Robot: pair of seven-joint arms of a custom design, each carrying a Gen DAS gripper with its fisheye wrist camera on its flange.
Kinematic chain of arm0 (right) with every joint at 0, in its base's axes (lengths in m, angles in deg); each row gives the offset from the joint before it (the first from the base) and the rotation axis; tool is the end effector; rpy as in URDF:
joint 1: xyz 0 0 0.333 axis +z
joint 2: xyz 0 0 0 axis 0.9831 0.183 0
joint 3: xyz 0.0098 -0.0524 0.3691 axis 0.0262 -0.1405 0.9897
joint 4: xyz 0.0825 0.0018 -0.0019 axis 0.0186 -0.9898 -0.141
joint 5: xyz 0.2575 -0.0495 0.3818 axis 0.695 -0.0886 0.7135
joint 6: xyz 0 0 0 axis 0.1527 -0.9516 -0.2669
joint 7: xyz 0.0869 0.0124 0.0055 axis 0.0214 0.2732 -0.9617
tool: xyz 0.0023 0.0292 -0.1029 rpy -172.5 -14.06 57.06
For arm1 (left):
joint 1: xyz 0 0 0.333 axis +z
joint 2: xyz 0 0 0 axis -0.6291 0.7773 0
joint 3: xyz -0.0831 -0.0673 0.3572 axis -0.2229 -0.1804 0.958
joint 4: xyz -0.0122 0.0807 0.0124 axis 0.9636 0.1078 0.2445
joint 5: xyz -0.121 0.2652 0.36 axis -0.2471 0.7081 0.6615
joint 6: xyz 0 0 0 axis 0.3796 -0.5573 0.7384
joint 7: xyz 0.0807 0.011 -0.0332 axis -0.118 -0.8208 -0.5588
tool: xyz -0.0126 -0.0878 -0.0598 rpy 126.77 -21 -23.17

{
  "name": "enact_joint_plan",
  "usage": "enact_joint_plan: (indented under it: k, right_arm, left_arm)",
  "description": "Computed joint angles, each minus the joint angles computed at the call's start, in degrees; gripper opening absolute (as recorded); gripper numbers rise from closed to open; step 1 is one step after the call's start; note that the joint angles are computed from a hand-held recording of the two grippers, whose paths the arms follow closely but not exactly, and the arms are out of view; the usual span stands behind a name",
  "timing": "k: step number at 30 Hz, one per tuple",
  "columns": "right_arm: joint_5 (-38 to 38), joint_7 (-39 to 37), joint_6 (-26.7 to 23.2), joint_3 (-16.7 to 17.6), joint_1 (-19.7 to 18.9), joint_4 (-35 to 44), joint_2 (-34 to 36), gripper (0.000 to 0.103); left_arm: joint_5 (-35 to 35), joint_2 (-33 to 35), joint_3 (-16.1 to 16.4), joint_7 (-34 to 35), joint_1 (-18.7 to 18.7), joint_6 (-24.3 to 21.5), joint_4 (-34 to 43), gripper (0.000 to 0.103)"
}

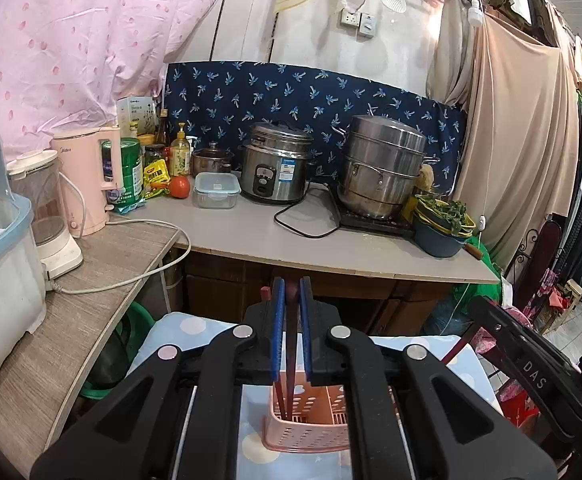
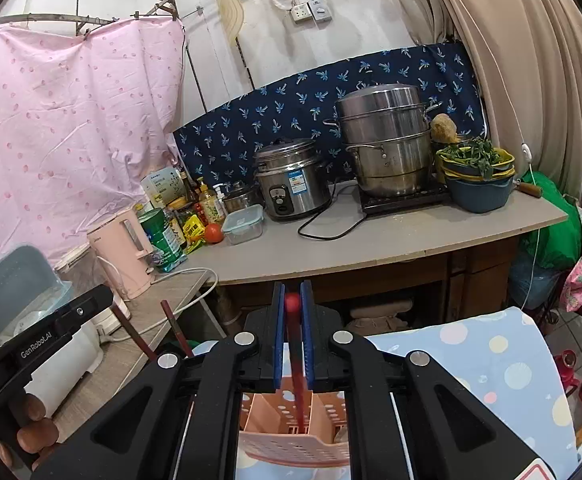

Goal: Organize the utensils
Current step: 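Lift both held chopsticks and carry them above the pink basket, then open both tools to drop the chopsticks into the pink basket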

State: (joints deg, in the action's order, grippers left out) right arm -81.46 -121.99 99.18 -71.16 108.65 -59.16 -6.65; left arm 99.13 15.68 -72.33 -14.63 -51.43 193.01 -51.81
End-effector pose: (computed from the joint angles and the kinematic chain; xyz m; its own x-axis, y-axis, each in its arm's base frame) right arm 0.5334 0.4383 0.6514 -0.0569 -0.9604 -0.2728 -0.3738 0.2738 -0.8862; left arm 0.5791 -0.3346 0.6717 -0.2529 -0.9513 0.1761 -0.4449 -0.0473 -0.8943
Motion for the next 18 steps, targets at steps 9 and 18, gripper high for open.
enact_joint_plan:
  k: [9,18]
  right_arm:
    - [-1.60,1.11,-1.89,1.36,0.03,-2.78,-3.58,0.023]
    - [1.78,3.62,-1.03,4.87,-1.38,-10.61,-11.45,0.027]
  left_arm:
    - [5.49,-3.22,-1.38,-3.94,1.29,-1.63,-2.59,0.050]
    - [-7.84,-10.87,-3.11,8.94,2.40,-3.50,-10.42,0.052]
